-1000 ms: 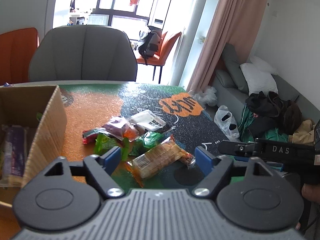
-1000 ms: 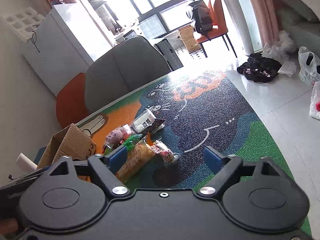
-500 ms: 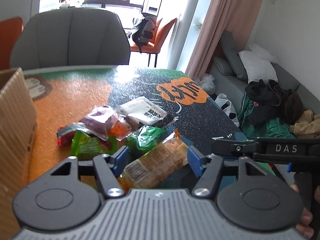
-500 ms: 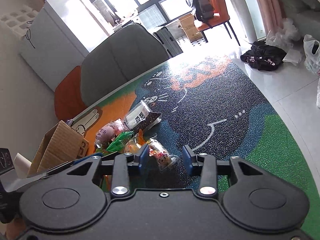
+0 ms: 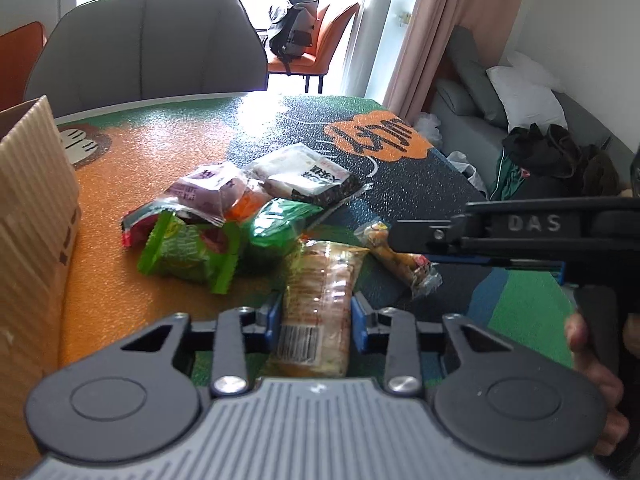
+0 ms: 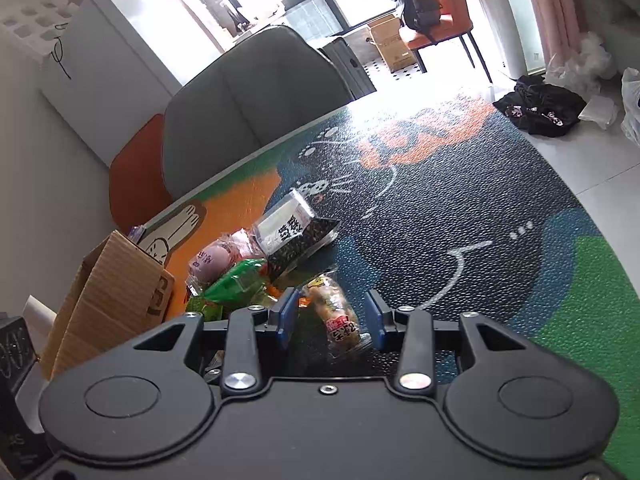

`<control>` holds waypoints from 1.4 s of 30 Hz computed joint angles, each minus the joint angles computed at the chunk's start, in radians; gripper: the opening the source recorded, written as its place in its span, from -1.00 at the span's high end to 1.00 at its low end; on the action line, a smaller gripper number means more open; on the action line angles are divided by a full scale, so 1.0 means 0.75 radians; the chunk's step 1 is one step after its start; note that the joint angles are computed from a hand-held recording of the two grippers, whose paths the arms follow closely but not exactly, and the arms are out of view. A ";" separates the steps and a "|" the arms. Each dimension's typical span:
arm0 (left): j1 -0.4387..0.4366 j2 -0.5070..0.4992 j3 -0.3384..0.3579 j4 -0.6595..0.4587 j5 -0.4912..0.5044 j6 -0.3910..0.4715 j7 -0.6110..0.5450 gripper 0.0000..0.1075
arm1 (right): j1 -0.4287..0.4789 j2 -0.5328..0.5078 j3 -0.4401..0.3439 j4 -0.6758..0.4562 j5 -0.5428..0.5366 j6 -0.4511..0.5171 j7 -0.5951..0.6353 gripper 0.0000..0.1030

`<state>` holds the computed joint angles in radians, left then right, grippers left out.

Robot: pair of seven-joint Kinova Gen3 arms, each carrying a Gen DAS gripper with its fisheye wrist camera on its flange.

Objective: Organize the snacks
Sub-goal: 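Move both tools back to the pile and grasp the bread roll with the left tool, then carry the bread roll with the left tool while the right tool carries the small red-labelled packet to the box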

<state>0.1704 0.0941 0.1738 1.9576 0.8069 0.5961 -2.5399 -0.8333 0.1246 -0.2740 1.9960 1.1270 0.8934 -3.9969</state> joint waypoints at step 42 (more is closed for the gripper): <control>-0.166 -0.317 -0.306 0.031 0.241 0.360 -0.184 0.37 | -0.197 0.078 -0.018 -0.344 -0.019 0.322 0.271 0.70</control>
